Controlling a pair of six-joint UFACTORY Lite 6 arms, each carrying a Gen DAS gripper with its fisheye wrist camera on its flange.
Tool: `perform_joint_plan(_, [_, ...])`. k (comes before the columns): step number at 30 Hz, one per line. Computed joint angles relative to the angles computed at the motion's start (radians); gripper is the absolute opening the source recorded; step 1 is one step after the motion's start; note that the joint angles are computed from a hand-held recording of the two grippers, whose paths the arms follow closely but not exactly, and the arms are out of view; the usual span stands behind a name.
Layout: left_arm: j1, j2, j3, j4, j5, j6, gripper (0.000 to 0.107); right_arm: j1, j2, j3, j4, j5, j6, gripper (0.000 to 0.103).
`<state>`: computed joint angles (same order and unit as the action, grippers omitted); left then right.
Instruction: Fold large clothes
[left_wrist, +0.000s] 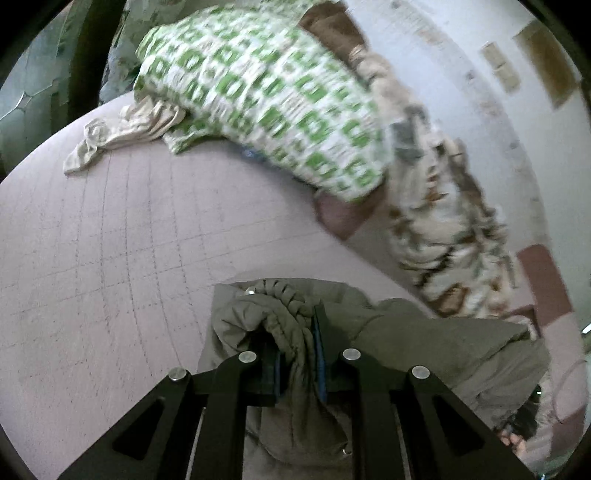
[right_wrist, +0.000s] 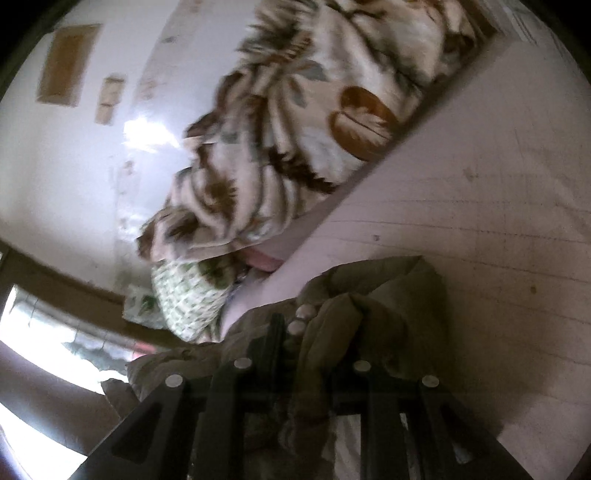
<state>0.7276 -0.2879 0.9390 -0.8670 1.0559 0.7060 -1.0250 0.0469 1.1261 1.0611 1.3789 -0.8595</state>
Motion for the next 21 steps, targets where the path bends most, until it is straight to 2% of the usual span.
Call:
perform_joint_plan(3, [-0.119, 0.082, -0.017, 0.044, -0.162, -0.046, 0.015, 0.080, 0.063, -0.006, 0.011, -0.125, 0.014, 0.021])
perform_joint_plan(6, [-0.176, 0.143, -0.040, 0.056, -0.256, -0.050, 0.016, 0.150, 0.131, -0.012, 0.020, -0.238, 0.004, 0.020])
perform_joint_plan(11, [-0.219, 0.167, -0.110, 0.015, -0.359, 0.025, 0.016, 0.179, 0.240, -0.011, 0.069, -0.293, -0.049, 0.020])
perform_joint_plan(15, [-0.211, 0.165, -0.105, 0.019, -0.347, 0.042, 0.017, 0.180, 0.293, 0.023, 0.066, -0.270, -0.055, 0.022])
perform_joint_plan(19, [-0.184, 0.167, -0.071, 0.031, -0.279, 0.086, 0.018, 0.155, 0.351, 0.082, 0.075, -0.174, -0.045, 0.028])
perform_joint_plan(20, [-0.162, 0.173, -0.057, 0.020, -0.241, 0.109, 0.018, 0.154, 0.350, 0.084, 0.080, -0.161, -0.045, 0.032])
perform_joint_plan(21, [-0.147, 0.184, -0.039, 0.018, -0.214, 0.114, 0.019, 0.149, 0.352, 0.083, 0.099, -0.143, -0.053, 0.042])
